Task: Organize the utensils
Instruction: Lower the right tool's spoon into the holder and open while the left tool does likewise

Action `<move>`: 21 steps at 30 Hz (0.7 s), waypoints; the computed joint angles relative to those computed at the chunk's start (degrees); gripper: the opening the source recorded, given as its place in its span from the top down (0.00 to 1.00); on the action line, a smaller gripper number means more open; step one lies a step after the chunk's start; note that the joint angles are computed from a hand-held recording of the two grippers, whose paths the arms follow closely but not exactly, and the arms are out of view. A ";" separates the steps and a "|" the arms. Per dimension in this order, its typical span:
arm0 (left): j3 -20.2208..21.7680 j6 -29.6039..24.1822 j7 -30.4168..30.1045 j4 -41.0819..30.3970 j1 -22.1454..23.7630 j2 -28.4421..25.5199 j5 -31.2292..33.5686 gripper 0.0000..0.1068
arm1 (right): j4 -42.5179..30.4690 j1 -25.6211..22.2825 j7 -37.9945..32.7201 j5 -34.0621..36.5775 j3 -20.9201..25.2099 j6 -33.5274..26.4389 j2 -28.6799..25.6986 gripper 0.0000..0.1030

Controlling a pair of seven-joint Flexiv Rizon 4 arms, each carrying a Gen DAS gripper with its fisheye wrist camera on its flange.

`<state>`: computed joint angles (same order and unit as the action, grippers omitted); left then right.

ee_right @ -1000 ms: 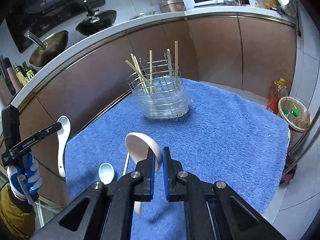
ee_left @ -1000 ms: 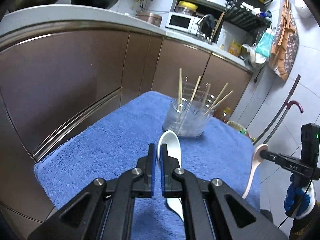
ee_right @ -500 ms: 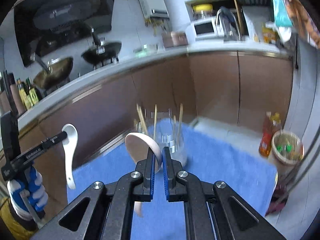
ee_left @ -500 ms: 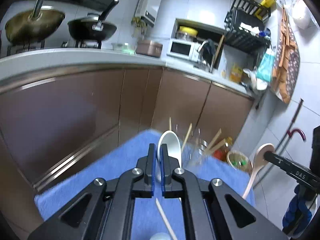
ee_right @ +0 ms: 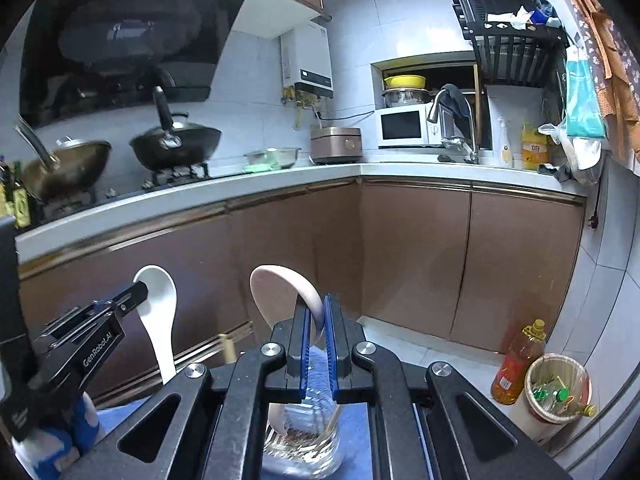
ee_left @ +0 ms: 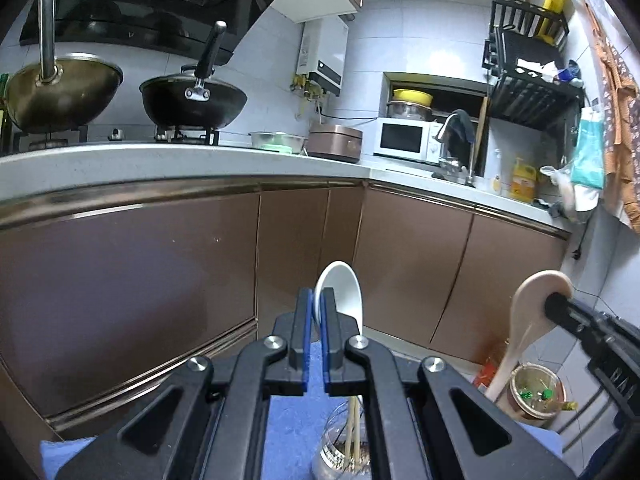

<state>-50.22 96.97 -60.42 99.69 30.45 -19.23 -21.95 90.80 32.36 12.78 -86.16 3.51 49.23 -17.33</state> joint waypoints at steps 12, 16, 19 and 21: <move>5.96 9.62 -8.39 0.60 -6.32 -6.75 10.28 0.92 | 1.59 -0.03 1.68 -0.41 -1.09 1.50 -3.16 0.87; 1.70 9.33 -11.61 2.49 -1.73 -7.28 14.81 0.78 | 3.08 0.04 2.11 -0.31 -0.64 1.72 -2.31 0.79; -0.28 8.17 -13.76 3.40 0.91 -6.93 17.52 0.72 | 3.99 0.31 2.27 -0.08 -0.08 0.80 -1.42 0.77; -1.62 6.89 -15.30 4.11 2.89 -6.38 18.95 0.72 | 4.63 0.54 2.32 0.03 0.40 0.00 -0.66 0.77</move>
